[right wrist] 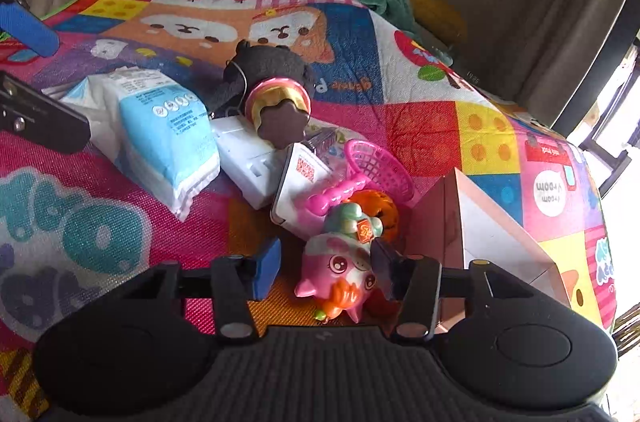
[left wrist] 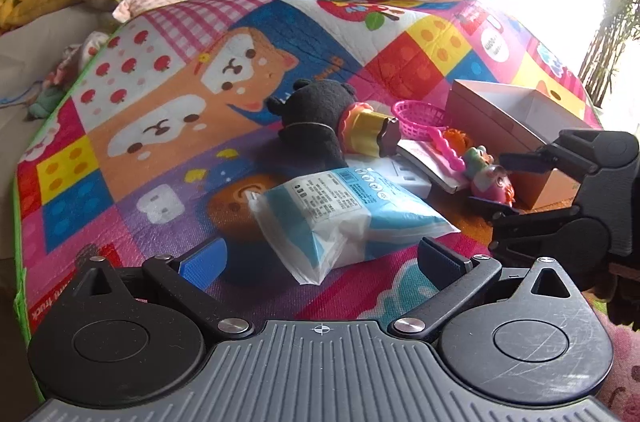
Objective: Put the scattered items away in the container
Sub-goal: 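Reach the right gripper toward the pink pig toy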
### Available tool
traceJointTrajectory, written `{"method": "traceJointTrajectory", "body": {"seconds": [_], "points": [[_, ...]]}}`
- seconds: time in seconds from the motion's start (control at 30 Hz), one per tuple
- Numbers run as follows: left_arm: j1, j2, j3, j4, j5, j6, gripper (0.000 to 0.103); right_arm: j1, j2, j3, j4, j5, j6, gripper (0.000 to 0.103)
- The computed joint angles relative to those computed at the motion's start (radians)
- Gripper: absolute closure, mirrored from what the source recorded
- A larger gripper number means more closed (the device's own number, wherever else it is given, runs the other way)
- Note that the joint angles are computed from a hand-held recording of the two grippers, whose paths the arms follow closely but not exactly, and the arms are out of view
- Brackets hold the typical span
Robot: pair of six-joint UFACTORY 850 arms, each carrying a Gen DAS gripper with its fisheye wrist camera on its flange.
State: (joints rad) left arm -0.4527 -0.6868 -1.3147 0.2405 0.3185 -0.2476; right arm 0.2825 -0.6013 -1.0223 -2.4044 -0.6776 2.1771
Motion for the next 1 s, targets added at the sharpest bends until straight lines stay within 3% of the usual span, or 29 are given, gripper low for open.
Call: {"method": "traceJointTrajectory", "body": {"seconds": [0.1,0.17,0.3,0.37,0.5,0.67,0.77,0.83,0.9,1.0], "points": [[-0.008,-0.005,-0.012,-0.039,-0.016,0.049,0.0,-0.002,0.024,0.036,-0.017,-0.025,0.041,0.069],[-0.013,-0.009,-0.02,-0.05,-0.027,0.069,0.0,-0.018,0.076,0.084,-0.079,0.013,0.13,0.07],[-0.031,-0.017,-0.038,-0.136,-0.044,0.166,0.0,-0.027,0.164,0.192,-0.111,-0.015,0.21,0.071],[-0.041,-0.01,-0.033,-0.189,-0.033,0.226,0.0,-0.054,0.236,0.255,-0.183,0.037,0.331,0.071],[-0.055,0.015,0.004,-0.135,0.013,0.22,0.0,-0.133,0.385,0.402,-0.413,0.104,0.664,0.071],[-0.076,-0.006,-0.016,-0.266,-0.016,0.363,0.0,-0.156,0.447,0.524,-0.273,0.055,0.653,0.07],[-0.082,-0.027,-0.04,-0.387,-0.017,0.465,0.0,-0.182,0.457,0.573,-0.306,0.014,0.733,0.059],[-0.086,-0.044,-0.063,-0.484,-0.021,0.555,0.0,-0.166,0.451,0.59,-0.233,-0.04,0.707,0.036],[-0.089,-0.058,-0.084,-0.527,-0.032,0.598,0.0,-0.164,0.443,0.6,-0.227,-0.081,0.734,0.028],[-0.09,-0.061,-0.089,-0.412,-0.041,0.499,0.0,-0.176,0.433,0.597,-0.273,-0.08,0.805,0.025]]}}
